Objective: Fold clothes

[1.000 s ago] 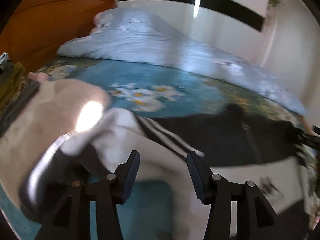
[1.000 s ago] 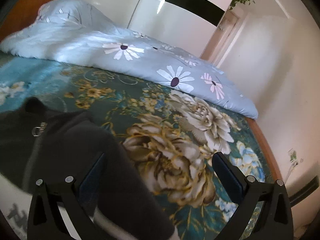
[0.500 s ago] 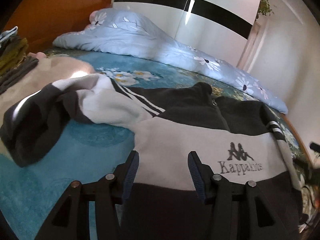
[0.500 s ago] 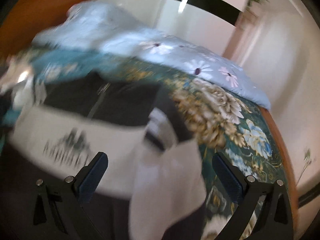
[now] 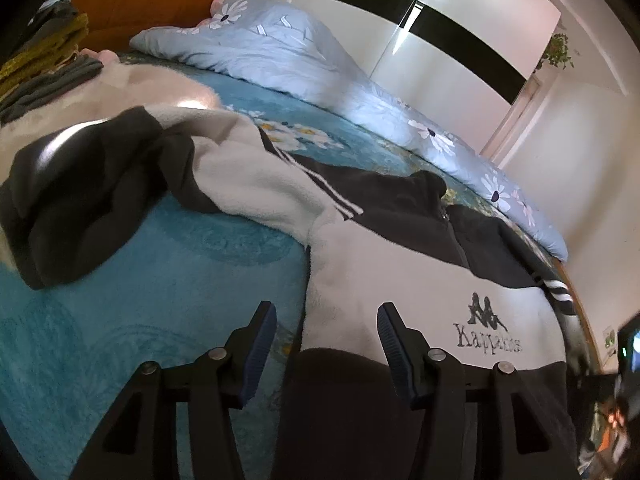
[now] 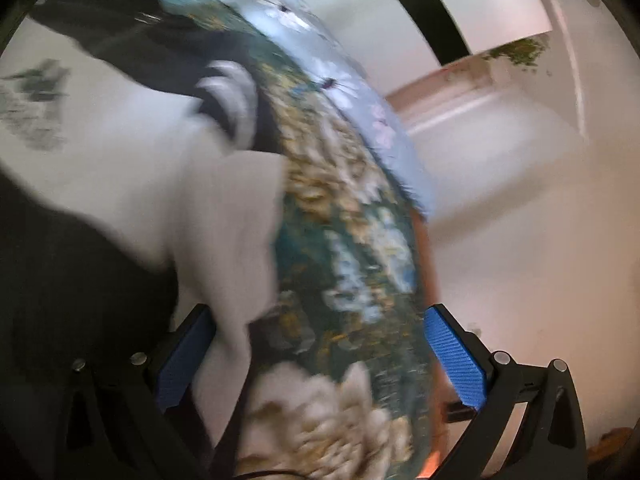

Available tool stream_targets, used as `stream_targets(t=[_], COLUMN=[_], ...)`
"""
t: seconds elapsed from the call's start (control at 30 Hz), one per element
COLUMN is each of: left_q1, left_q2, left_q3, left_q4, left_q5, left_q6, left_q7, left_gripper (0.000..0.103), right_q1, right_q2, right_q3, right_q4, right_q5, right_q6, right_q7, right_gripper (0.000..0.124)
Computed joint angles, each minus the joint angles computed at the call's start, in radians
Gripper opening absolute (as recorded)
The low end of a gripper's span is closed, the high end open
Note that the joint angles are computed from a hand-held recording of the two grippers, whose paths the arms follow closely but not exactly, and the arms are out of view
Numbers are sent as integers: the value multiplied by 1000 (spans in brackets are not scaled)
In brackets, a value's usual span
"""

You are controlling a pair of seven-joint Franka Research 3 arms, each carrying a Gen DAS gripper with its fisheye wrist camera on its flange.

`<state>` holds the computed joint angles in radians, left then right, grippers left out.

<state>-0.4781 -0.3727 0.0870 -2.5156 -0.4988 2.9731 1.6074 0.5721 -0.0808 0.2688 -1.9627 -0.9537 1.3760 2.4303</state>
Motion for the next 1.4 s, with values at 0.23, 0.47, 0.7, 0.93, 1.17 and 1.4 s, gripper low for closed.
stream_targets(t=[0.23,0.47,0.7,0.93,1.17,1.4], left_q1=[31,40,30,-9,-19,-2], left_q2=[17,29,14,-18,-35,-26], left_q3=[-21,-25,-18,14,29,14], left_q4=[9,23,16,-6,-18,-14], left_q5=[10,-28,-90,-170,-224,-258], left_q6=[-32,-62,-73,-57,-69,-72], left_q7=[-15,8,75,160,206,211], left_gripper=[57,58,60,60,60,60], right_q1=[-103,-163,-155,-117,-177,-116], right_q2=[7,-269,-428,-615,-361,-258], right_q3=[-75,-113,41,105,273,199], right_q4=[-3,-96,-156,-289,-160,-151], right_q5=[-190,86,217,468,371,340], right_q6=[-78,319,254,415,351,343], right_q7=[32,248,238,366,261,264], right_gripper=[103,103,103,103,103,100])
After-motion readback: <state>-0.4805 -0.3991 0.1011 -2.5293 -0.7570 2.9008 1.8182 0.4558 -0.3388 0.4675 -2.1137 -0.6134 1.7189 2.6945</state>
